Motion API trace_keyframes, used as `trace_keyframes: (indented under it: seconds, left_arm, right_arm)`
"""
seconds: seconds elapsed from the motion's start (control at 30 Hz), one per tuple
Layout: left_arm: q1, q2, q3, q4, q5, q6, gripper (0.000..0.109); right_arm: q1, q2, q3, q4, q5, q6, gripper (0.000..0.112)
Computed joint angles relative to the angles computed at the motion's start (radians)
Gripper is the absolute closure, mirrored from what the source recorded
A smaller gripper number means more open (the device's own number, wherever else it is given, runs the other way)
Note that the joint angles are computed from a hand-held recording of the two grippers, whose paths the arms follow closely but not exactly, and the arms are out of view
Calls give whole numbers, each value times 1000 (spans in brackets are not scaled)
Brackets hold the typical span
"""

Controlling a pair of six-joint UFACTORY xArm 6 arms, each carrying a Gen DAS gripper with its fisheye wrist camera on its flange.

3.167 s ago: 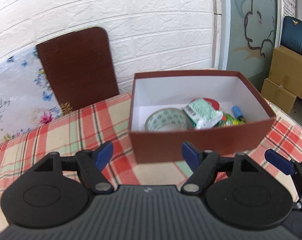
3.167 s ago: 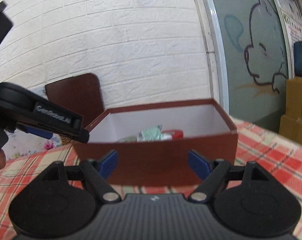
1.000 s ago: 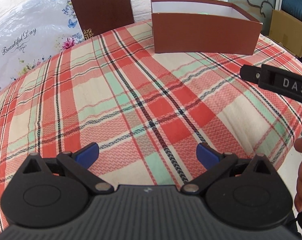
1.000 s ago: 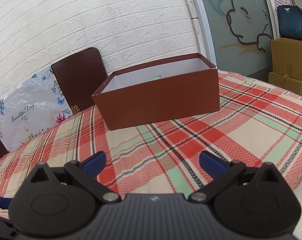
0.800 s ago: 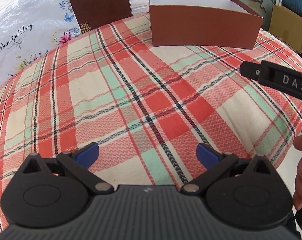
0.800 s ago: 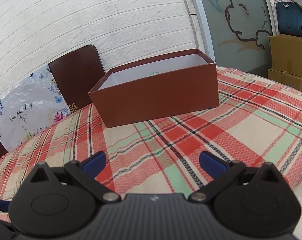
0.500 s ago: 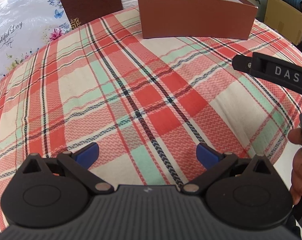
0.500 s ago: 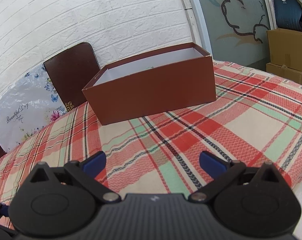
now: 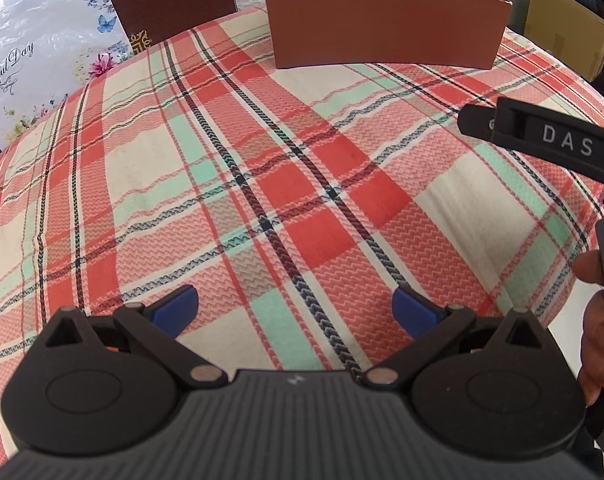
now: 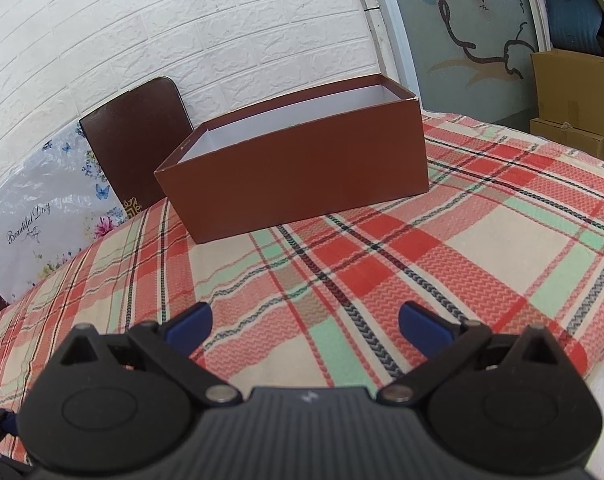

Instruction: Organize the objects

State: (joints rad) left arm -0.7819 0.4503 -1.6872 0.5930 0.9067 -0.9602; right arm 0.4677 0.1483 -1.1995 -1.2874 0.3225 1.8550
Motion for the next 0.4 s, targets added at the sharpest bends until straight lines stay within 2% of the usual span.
trace_keyframes:
  seconds: [0.17,0.4]
  left_arm:
    - [2,-2,5,-5,-11,3,6]
    - [6,-31,49,34,-77,-36,6]
  right_arm:
    - [0,1,-1,4,1,-3,9]
    - [8,2,-5,4,13,-11,9]
